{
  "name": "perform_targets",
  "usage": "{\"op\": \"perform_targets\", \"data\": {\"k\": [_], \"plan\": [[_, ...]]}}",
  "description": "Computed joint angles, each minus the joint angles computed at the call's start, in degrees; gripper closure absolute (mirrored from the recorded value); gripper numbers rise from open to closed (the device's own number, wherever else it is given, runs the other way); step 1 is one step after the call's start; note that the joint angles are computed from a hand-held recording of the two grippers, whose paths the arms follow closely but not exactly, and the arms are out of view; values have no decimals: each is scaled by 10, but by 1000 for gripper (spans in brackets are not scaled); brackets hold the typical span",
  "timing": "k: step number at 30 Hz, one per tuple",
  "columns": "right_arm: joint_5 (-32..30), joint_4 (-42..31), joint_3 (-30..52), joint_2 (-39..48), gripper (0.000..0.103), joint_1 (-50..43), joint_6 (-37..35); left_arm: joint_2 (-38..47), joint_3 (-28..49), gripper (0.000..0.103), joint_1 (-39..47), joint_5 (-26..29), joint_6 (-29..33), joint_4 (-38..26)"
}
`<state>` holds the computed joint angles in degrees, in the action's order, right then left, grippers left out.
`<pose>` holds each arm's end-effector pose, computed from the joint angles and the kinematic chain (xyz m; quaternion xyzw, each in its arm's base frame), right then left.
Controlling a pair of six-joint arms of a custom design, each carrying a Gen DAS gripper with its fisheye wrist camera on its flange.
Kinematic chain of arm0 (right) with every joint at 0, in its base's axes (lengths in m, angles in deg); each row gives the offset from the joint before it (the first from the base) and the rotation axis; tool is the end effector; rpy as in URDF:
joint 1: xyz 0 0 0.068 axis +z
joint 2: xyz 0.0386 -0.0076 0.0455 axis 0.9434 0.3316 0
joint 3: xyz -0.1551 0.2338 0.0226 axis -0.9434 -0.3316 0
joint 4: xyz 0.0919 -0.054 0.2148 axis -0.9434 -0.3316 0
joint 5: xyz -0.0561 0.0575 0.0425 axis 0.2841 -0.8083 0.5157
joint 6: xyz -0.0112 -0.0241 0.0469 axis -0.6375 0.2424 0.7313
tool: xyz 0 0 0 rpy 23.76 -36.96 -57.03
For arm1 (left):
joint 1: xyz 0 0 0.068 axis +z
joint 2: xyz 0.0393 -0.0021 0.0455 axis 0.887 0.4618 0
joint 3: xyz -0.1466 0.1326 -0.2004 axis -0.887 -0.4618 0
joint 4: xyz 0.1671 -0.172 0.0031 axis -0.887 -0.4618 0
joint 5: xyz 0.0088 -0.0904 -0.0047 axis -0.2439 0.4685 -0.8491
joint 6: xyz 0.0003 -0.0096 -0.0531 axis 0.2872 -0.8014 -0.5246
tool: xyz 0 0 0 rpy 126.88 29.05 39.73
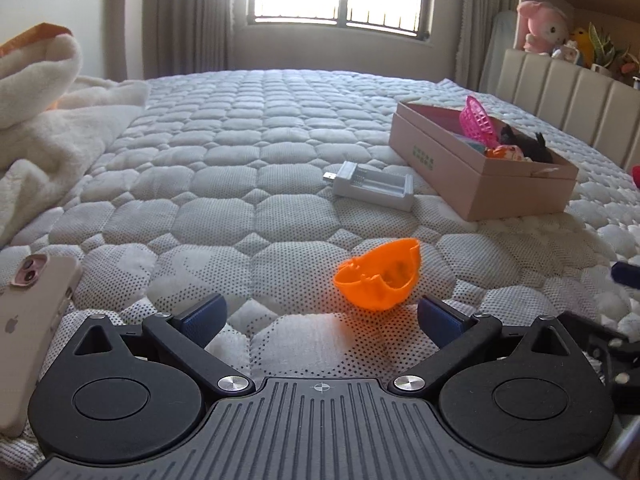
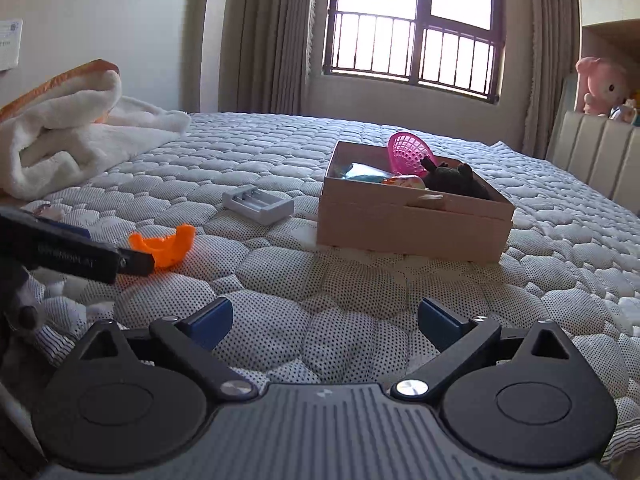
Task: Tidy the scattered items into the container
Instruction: 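Grasp the white battery charger with the right tool while the left tool holds the orange piece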
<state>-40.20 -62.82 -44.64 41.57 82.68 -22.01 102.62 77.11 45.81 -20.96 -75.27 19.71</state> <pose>0.1432 0.0361 0.1926 -0.1971 0.8325 0.0781 0.5119 0.1553 -0.0375 0.1756 -0.0492 0.8909 -0.0154 0.4513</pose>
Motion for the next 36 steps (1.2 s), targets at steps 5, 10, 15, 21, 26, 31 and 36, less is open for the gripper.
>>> {"op": "perform_targets", "data": {"k": [5,10,15,21,26,31,36], "plan": [[-65,39,-32,39,0,-53,26,-1,8,0,-57,-13,-38,0],[-197,78,-41,82,0,-152,35,97,66,0,-102,-104,-80,-12],[-212,138,-91,56,0,-158,24,140,93,0,-126,-214,-35,-36],[-215,183,-114,54,0,-151,16,68,54,0,-79,-141,-5,-37],[-233,189,-110,70,0,-164,22,90,43,0,-50,-60,-51,11],[-215,170,-109,52,0,-152,19,155,56,0,-62,-106,-37,72],[-239,29,-27,2,0,-155,-21,156,3,0,-26,-86,15,143]]}}
